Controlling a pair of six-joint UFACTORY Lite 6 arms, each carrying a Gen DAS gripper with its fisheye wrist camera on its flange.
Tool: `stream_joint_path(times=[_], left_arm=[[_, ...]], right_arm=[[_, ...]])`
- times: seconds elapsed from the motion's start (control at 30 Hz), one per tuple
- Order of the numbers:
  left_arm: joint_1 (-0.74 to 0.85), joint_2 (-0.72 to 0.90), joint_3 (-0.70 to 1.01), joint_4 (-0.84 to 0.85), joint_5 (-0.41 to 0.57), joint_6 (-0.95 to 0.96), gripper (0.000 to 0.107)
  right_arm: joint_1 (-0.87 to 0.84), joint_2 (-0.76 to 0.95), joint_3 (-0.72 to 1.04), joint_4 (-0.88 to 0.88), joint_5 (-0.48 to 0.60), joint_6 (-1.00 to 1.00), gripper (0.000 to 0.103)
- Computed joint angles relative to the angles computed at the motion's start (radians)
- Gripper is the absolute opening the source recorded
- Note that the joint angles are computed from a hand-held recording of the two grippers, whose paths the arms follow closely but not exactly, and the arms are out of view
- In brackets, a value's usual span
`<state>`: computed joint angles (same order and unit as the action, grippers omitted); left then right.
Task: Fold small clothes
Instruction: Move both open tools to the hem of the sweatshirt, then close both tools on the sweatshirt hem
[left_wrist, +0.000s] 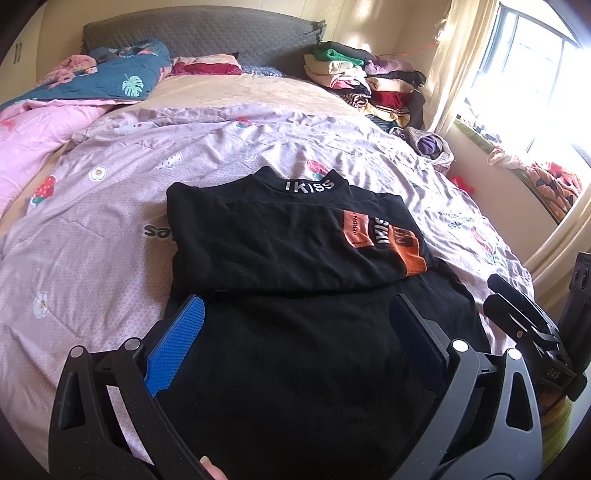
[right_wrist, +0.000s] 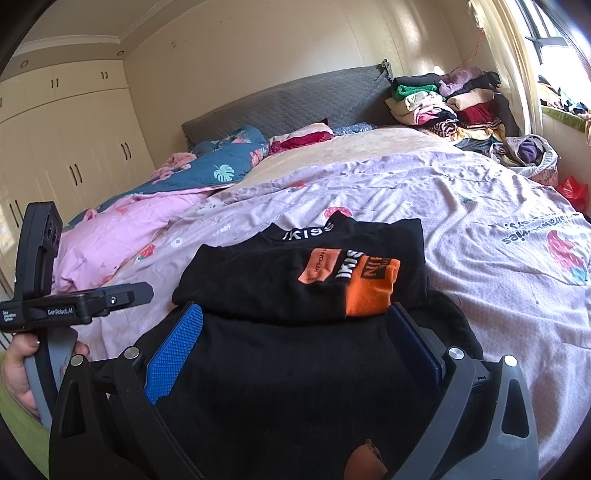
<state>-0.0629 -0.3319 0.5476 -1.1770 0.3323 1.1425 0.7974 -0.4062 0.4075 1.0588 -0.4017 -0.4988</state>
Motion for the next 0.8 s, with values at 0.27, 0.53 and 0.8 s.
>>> stream_joint_path(times=[0.27, 0.53, 0.8], left_arm=[[0.053, -0.076, -0.055, 0.065, 0.041, -0.028, 0.094], [0.138, -0.118, -0.112, 0.094, 0.081, -0.001, 0.094], [0.241, -0.155, -0.156, 0.136, 0.131, 0.035, 0.094]], right_arm=[[0.061, -0.116, -0.052, 0.332, -0.018, -0.28, 0.099], [0.084, -0.282, -0.136, 0.612, -0.051, -0.527, 0.098], [0.108, -0.424, -0.216, 0.819, -0.104, -0.688, 0.098]])
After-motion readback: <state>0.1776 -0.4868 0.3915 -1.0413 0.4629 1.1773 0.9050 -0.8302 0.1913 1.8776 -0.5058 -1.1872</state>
